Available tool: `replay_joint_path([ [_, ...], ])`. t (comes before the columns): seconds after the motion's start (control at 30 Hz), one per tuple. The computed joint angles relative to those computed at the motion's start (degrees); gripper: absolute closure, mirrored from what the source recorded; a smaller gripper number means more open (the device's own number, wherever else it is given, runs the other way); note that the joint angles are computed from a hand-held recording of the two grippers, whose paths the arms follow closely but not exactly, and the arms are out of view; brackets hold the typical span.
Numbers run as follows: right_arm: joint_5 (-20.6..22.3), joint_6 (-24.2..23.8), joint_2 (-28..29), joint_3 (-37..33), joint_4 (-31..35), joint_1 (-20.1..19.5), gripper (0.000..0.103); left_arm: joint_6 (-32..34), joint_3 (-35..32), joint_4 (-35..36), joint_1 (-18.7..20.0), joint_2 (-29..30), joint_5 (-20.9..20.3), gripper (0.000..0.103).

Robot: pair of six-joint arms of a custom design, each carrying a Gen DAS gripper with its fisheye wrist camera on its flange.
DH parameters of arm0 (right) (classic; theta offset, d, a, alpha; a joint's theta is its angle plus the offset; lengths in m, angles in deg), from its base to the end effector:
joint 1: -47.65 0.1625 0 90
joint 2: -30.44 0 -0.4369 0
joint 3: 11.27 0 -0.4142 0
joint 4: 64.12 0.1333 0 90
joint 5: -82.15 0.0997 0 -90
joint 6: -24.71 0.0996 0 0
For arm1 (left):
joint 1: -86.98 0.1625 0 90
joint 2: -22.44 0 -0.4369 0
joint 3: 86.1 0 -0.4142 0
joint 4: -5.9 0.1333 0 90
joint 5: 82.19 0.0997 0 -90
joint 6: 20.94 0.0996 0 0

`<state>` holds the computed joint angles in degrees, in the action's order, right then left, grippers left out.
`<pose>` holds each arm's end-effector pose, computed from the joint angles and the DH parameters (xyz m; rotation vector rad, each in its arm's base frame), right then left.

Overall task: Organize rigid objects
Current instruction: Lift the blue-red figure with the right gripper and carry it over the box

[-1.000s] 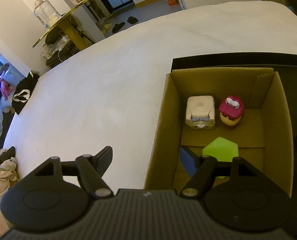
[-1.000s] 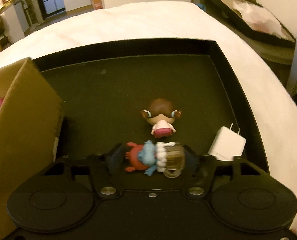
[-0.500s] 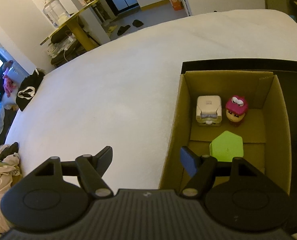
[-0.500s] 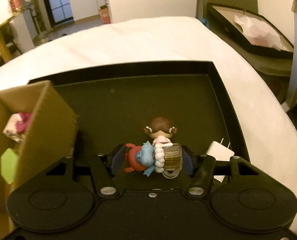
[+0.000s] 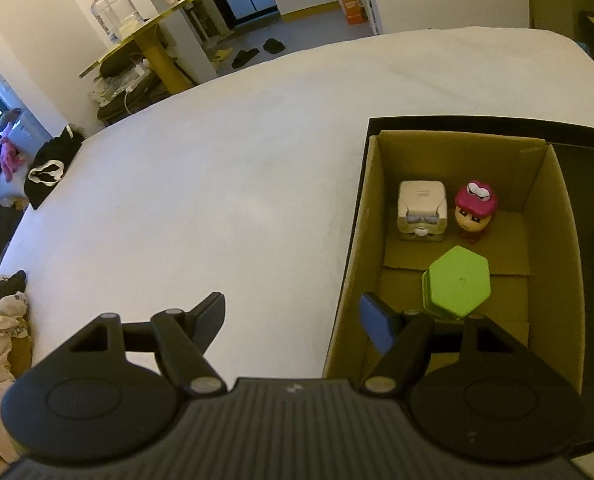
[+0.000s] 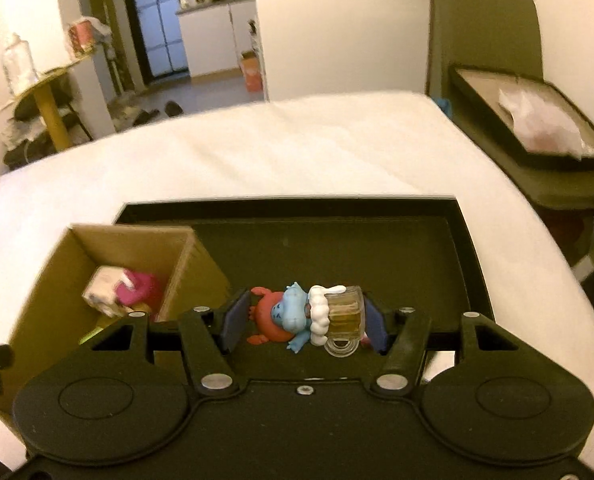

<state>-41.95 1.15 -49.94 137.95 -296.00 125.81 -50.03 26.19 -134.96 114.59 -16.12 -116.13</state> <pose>0.0080 -0.3394 0.2783 -0.2409 -1.9809 1.1913 -0.3677 -0.4360 -0.0528 0.8348 1.9864 -0.5144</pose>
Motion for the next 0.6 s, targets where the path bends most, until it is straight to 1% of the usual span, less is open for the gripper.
replay_joint_path([
  [0.1,0.7,-0.9,-0.3,-0.2,-0.1,1.4,0.045,1.6,0.7,-2.5,0.2,-0.2,-0.9,0.030],
  [0.27,-0.6,-3.3,1.3,-1.5,-1.3,4.6,0.045,2.7,1.7,-4.4,1.0,-0.6,-2.5,0.030],
  [0.37,-0.9,-4.3,2.3,-2.0,-2.2,5.8,0.045,4.9,2.7,-7.3,1.6,-1.0,-3.2,0.030],
  [0.5,-1.6,-5.8,4.3,-3.1,-2.8,7.3,0.045,3.7,3.2,-8.9,3.2,-1.9,-5.7,0.030],
  [0.6,-1.3,-5.6,5.1,-3.7,-2.2,8.0,0.045,4.1,3.6,-10.6,3.7,-2.2,-6.4,0.031],
])
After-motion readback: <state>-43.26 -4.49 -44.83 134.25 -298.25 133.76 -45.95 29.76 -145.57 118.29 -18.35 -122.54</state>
